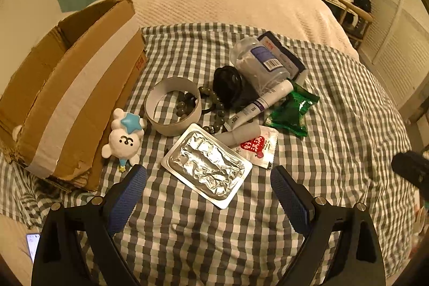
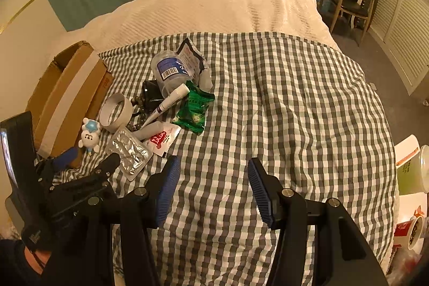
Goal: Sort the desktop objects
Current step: 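Move both tools back over the remaining pile of items, then grasp the white tube with the left tool while the right tool grasps the green snack packet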
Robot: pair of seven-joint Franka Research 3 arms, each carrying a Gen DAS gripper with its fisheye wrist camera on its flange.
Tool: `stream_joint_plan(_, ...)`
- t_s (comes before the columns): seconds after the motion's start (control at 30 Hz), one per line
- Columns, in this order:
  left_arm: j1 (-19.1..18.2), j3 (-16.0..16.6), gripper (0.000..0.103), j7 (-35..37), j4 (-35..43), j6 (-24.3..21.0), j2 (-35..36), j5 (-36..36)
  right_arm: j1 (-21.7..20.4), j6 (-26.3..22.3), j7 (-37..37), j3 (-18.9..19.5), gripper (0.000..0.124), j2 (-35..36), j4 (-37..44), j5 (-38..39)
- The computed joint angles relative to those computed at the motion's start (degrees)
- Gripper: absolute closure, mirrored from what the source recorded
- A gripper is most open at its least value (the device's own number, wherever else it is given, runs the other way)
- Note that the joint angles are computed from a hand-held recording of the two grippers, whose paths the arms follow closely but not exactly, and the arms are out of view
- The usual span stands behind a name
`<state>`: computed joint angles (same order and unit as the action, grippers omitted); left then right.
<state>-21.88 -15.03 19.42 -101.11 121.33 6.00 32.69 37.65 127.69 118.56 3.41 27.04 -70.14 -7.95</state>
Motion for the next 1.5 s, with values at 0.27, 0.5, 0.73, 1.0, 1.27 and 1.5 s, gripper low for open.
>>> stream_joint_plan(0.27,-1.1,0.4,0.007,-1.6,2.2,2.2,3.7,2.9,-1.3,2.5,-1.3,0.6,0.072,-1.7,-4.3,1.7)
stream_joint_plan(0.5,-1.2,1.6,0.007,-1.0,2.2,5.4,6.2,3.3,-2.0,3.7,-2.2,0.5,0.072,-0.3,-4.4,2.3)
stream_joint_plan(0.73,-1.0,2.6,0.007,-0.1,1.8,7.7,7.5,4.6,-2.2,1.7,-5.3,0.5,0.072,6.6,3.7,4.7)
stream_joint_plan(1.0,-0.2,3.2,0.007,1.2,2.6,9.8,9.0,3.7,-1.3,-1.8,-6.5,-0.5,0.072,13.2,12.4,6.5)
stream_joint_plan(1.27,0.6,4.3,0.007,0.5,5.6,12.9,11.6,2.1,-0.5,-4.2,-4.3,-2.5,0.072,15.9,18.0,5.7)
stream_joint_plan(1.5,3.0,3.4,0.064,6.7,2.5,17.2,10.7,-5.4,-0.4,-3.9,-2.1,-3.1,0.072,12.2,12.8,3.3)
